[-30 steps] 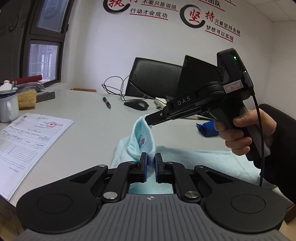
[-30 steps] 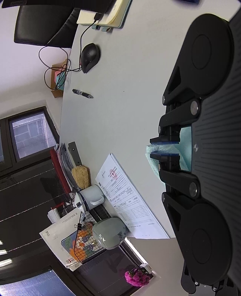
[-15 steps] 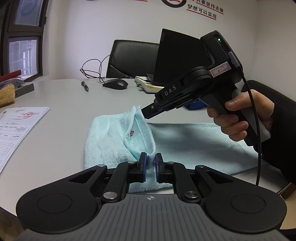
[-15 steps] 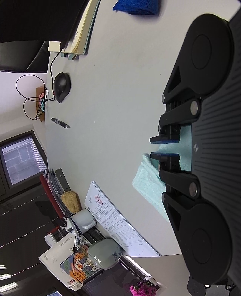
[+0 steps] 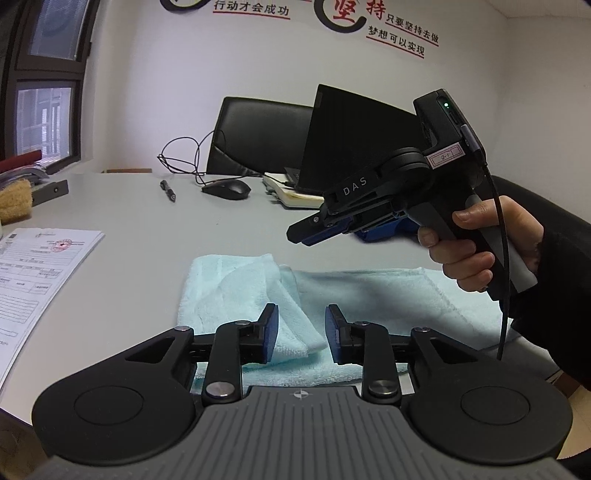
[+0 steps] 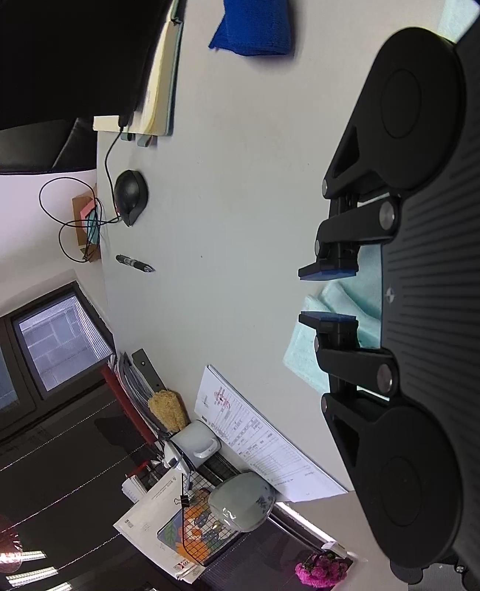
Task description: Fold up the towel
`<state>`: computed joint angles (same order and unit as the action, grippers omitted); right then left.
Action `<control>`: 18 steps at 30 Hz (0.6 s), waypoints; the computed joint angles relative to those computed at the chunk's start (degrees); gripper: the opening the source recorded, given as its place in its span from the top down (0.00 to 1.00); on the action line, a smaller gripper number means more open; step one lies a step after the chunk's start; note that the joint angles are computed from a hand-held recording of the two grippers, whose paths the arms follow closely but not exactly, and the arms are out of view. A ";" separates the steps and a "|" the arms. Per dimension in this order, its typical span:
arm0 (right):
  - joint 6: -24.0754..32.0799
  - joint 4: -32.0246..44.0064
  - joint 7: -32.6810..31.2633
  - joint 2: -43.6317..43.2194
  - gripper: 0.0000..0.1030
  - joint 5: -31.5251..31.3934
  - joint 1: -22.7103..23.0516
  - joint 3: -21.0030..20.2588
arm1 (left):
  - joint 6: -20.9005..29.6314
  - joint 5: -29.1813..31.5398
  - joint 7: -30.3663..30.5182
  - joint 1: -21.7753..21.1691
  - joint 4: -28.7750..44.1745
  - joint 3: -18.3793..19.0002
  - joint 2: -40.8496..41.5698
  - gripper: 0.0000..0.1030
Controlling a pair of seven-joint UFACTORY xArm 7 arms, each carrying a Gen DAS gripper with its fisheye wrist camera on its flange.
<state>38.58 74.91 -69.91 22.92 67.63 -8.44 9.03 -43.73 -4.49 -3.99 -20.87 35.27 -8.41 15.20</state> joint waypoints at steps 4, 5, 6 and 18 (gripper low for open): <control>2.66 0.86 4.93 1.00 0.76 -2.77 0.41 -0.24 | 0.81 -1.02 0.50 -0.45 -0.18 -0.01 -0.15 0.67; 3.27 1.12 5.89 1.31 0.75 -3.17 0.36 -0.19 | 0.92 -0.80 0.34 -0.33 -0.33 -0.03 -0.24 0.66; 3.80 1.40 6.63 1.66 0.74 -3.32 0.22 -0.11 | 0.95 -0.79 0.34 -0.30 -0.50 -0.01 -0.33 0.66; 9.22 1.37 10.74 2.13 0.71 -3.72 -0.58 0.24 | 0.91 -2.14 0.59 -0.29 -1.34 0.16 -0.61 0.63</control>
<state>47.80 76.29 -59.17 25.05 63.90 -9.01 9.27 -42.82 -6.63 -3.39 -21.16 33.93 -8.25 14.59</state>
